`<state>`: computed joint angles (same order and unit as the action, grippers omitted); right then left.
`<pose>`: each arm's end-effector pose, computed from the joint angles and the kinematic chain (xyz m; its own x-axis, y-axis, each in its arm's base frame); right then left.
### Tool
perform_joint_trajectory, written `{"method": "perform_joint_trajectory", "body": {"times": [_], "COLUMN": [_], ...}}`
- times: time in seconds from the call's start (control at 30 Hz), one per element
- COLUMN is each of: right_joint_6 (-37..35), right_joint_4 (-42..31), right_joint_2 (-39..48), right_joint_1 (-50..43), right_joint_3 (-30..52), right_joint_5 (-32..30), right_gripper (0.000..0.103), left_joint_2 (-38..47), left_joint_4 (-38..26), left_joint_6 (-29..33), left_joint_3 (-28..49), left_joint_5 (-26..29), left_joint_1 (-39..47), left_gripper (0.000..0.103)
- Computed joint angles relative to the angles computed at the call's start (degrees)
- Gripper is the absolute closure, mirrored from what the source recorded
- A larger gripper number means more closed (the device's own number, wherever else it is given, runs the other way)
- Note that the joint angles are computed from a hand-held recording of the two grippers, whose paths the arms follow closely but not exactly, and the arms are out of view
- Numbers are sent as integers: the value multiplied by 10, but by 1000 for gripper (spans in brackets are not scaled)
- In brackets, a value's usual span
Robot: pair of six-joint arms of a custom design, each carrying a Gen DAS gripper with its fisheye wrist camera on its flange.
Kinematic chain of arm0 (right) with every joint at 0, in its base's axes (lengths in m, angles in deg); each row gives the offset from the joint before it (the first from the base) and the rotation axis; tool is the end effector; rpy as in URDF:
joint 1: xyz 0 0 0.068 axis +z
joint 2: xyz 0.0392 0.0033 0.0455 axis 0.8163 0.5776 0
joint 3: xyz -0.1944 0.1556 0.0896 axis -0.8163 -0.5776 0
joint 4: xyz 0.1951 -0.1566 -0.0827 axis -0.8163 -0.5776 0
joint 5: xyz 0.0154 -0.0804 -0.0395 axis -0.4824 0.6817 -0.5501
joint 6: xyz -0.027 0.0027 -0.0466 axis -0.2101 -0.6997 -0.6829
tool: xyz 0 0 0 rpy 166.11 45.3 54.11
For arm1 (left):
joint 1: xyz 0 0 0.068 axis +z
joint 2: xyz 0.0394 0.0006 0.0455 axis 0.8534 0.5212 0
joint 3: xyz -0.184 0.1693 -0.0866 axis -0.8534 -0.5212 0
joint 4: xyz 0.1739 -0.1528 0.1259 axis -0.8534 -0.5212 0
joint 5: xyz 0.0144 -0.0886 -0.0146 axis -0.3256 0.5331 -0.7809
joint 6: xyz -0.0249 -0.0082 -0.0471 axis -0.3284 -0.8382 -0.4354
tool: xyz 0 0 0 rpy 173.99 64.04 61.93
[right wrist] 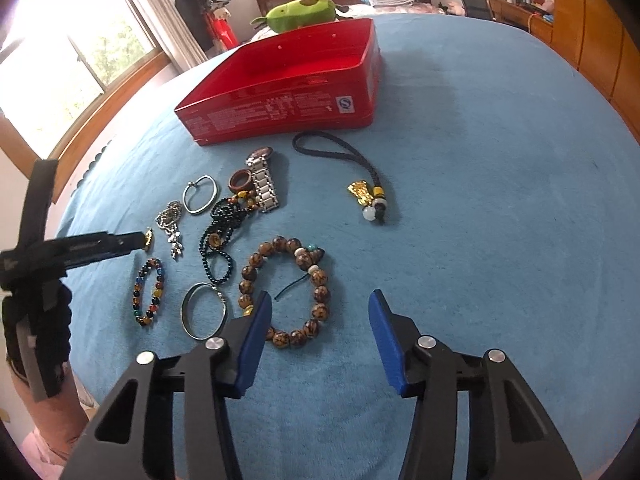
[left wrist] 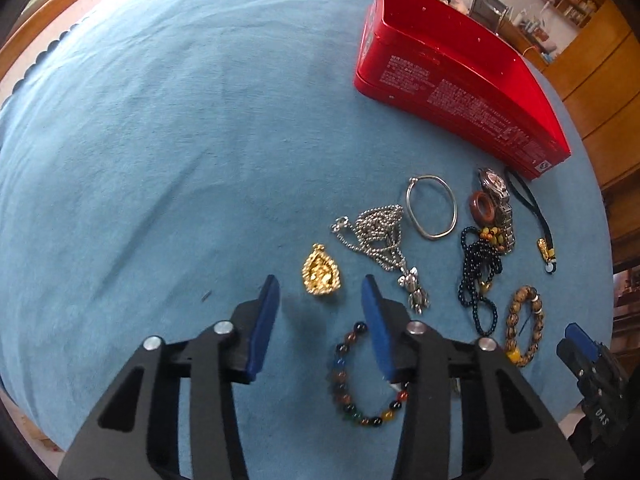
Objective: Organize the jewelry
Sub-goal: 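Grasp the gold pendant with the left gripper while the right gripper grasps the brown bead bracelet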
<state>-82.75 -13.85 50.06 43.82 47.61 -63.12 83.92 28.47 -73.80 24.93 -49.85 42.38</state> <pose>0.2023 -0.0219 0.1608 -0.8420 -0.2635 -0.4708 -0.4163 0.8724 0.2562 0.1631 -0.0448 0.1164 -0.8440 -0.4368 -0.3112 -0.3975 0.8990 -0.1837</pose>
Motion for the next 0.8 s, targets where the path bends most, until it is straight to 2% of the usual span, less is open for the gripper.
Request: {"method": "perform_joint_trajectory", "body": {"times": [0.1, 0.27, 0.37, 0.43, 0.67, 0.8], "right_joint_6": [4, 18, 25, 29, 32, 17], "right_joint_4": [6, 26, 36, 39, 37, 23], "right_joint_2": [9, 29, 45, 54, 84, 96], "right_joint_1": [12, 34, 38, 40, 39, 40], "right_joint_3": [2, 5, 12, 18, 38, 45], "right_joint_5": [2, 13, 22, 27, 35, 36], "right_gripper": [52, 52, 52, 52, 52, 60], "left_joint_2": [34, 68, 85, 84, 54, -11], "left_joint_4": [14, 36, 41, 37, 34, 8], "left_joint_6": [7, 17, 23, 30, 39, 42], "left_joint_3": [11, 22, 29, 30, 13, -6], "left_joint_5": [8, 2, -12, -16, -14, -7], "left_joint_1": [-2, 0, 1, 6, 4, 11], "left_gripper": [68, 69, 78, 85, 85, 85]}}
